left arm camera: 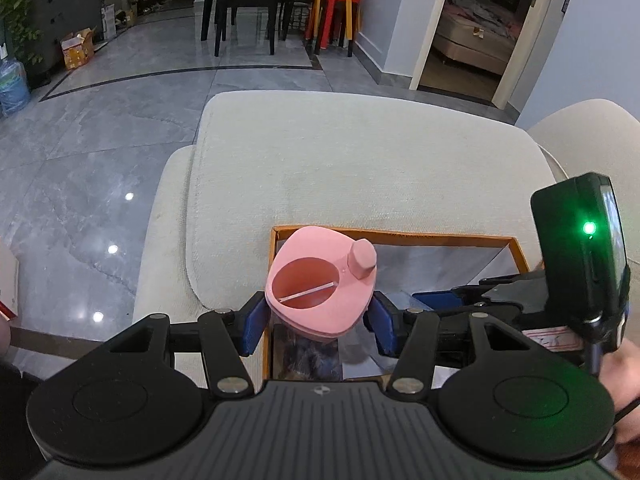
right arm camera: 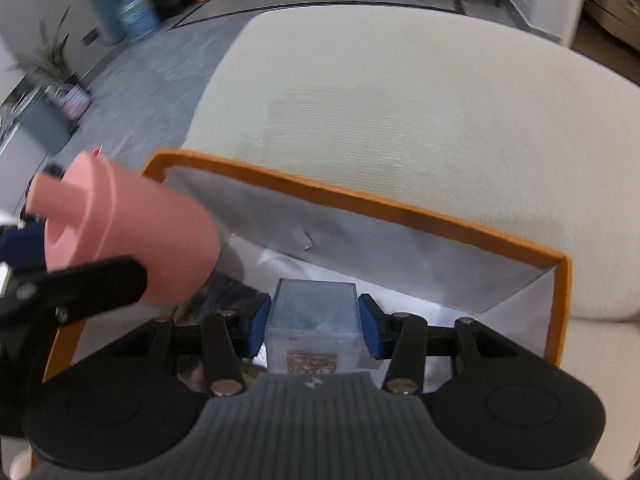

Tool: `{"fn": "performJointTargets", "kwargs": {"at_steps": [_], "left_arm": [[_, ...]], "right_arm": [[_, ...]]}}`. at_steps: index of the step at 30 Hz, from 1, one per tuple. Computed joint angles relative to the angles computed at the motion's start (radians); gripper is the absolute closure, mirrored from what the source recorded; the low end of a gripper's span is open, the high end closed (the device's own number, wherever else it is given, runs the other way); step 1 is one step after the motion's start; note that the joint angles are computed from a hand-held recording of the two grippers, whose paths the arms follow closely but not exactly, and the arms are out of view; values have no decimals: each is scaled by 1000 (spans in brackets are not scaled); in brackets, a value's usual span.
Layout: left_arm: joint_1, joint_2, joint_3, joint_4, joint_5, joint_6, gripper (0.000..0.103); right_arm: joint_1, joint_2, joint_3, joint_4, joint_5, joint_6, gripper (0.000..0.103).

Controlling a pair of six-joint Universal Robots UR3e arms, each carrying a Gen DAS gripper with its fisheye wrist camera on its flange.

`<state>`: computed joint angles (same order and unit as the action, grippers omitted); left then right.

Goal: Organize rigid objects
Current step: 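Carry the pink cup with the left gripper while the right carries the cube box into the box, then open the right gripper releasing the cube box while the left lowers and releases the pink cup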

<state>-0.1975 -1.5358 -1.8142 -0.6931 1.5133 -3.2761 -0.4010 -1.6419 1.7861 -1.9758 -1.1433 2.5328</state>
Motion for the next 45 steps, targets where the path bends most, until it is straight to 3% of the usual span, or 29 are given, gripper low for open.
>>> {"fn": "performJointTargets", "kwargs": {"at_steps": [4, 12, 19, 25, 29, 35, 39, 45], "left_arm": [[7, 6, -2, -5, -10, -12, 40], [21, 14, -18, 8, -21, -13, 40], [24, 23, -21, -1, -20, -21, 40], [10, 21, 5, -30, -15, -34, 40], [2, 17, 36, -49, -38, -25, 40], [-81, -101, 143, -48, -37, -29, 40], [-132, -209, 232, -66, -31, -30, 40], [-171, -351, 358, -118, 18, -26, 40]], "right_arm": [[22, -28, 74, -112, -26, 104, 56], [-4, 35, -72, 172, 39, 69, 50], [-42, 48, -123, 327, 93, 47, 55], [-59, 31, -150, 404, 94, 14, 58], [-138, -112, -112, 384, 102, -105, 57], [-397, -283, -113, 487, 280, -292, 56], [-466, -314, -96, 464, 297, -298, 55], [-450, -298, -43, 396, 261, -245, 55]]}}
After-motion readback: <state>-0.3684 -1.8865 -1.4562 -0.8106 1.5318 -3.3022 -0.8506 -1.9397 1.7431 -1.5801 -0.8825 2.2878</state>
